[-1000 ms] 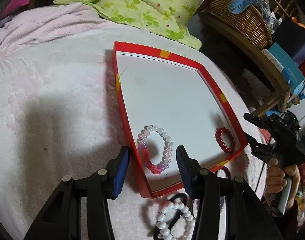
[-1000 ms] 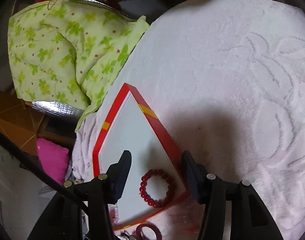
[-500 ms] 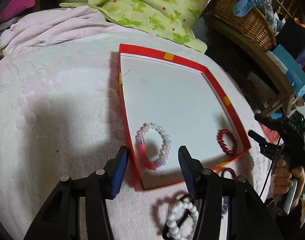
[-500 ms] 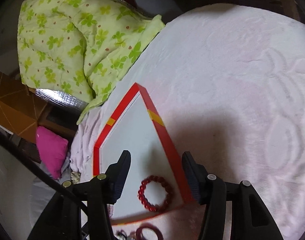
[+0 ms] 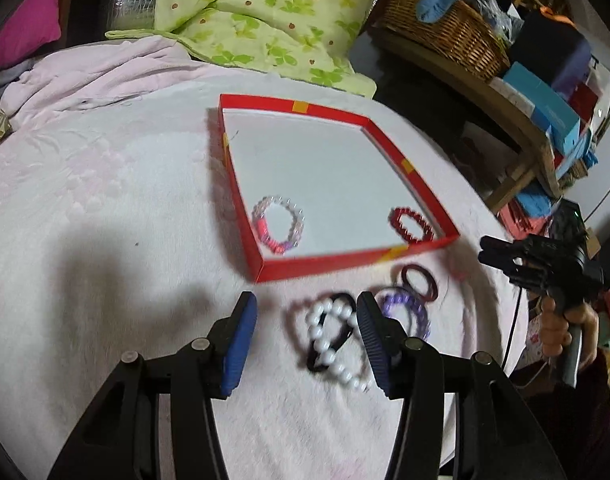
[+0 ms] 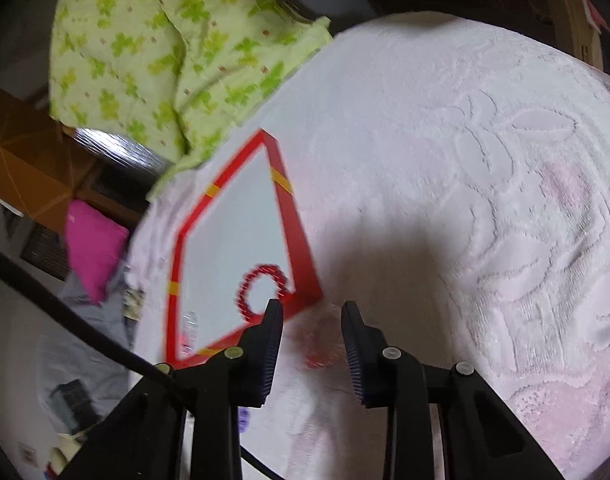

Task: Organize jewelry
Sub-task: 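Grasp the white pearl bracelet with the left gripper while the right grasps the clear pink bracelet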

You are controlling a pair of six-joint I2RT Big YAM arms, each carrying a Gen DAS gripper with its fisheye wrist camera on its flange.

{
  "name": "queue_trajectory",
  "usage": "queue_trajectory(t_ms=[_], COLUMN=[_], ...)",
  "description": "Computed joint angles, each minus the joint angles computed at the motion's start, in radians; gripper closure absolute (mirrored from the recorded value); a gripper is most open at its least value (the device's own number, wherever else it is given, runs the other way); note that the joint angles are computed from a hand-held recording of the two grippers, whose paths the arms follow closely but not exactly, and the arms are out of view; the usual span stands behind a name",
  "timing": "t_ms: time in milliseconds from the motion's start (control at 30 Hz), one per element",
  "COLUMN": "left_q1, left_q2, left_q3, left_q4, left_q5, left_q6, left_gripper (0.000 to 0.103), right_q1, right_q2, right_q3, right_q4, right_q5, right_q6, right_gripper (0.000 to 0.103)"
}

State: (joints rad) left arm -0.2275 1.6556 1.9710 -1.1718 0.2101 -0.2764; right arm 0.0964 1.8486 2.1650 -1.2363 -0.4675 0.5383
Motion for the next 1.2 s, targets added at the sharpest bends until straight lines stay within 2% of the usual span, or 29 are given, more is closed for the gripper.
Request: queue_trajectory(t_ms=[100,133,200,300,367,533,700,800,867,900,1033,1200], left_q1=[0.01,0.013,0.017,0.01,-0.002,-0.027,-0.049,-0.063,-0.067,-0.069,-0.07,-0.074], left_q2=[0.002,0.003,0.005,0.007,0.008,0.041,0.066,0.079,0.097,0.099,0.082,0.068], left_q3=[-0.004,-0.003,0.002,0.011,0.019,0.05,0.074,0.089,0.106,0.106,0.091,0.086], left_q4=[-0.025,-0.029,-0.03,-0.03,-0.035,-0.081,-0.1,-0.123,-0.157,-0.163,-0.131,-0.111], left_q5=[-0.005,-0.003,0.004,0.01,0.006,-0.019,-0.033,-0.039,-0.047,-0.053,-0.052,-0.023], left_q6=[0.0,-0.004,-0.004,0.029,0.066,0.117,0.14,0.178,0.186,0.188,0.199,0.217], left_gripper=[0.05,0.05,0.05,0.05,0.05,0.05,0.05,0.063,0.082,0.085,0.093,0.093], right_q1=[0.024,0.035,0.053,0.08,0.092,0.081,0.087,0.095,0.098,0.102,0.112,0.126], right_q2=[0.053,0.076,0.098,0.092,0.065,-0.012,-0.014,-0.016,-0.018,-0.012,-0.001,0.001], right_q3=[0.075,0.105,0.142,0.164,0.151,0.072,0.062,0.056,0.049,0.06,0.074,0.072], right_q4=[-0.103,-0.139,-0.187,-0.208,-0.179,-0.032,0.019,0.039,0.05,0.046,0.042,0.065], right_q5=[0.081,0.098,0.157,0.274,0.339,0.304,0.224,0.213,0.195,0.189,0.181,0.159], right_q6=[-0.052,-0.074,-0.124,-0.17,-0.186,-0.144,-0.083,-0.077,-0.067,-0.063,-0.068,-0.066], right_gripper=[0.073,0.083,0.094,0.095,0.095,0.095,0.095,0.095,0.095,0.095,0.095,0.095])
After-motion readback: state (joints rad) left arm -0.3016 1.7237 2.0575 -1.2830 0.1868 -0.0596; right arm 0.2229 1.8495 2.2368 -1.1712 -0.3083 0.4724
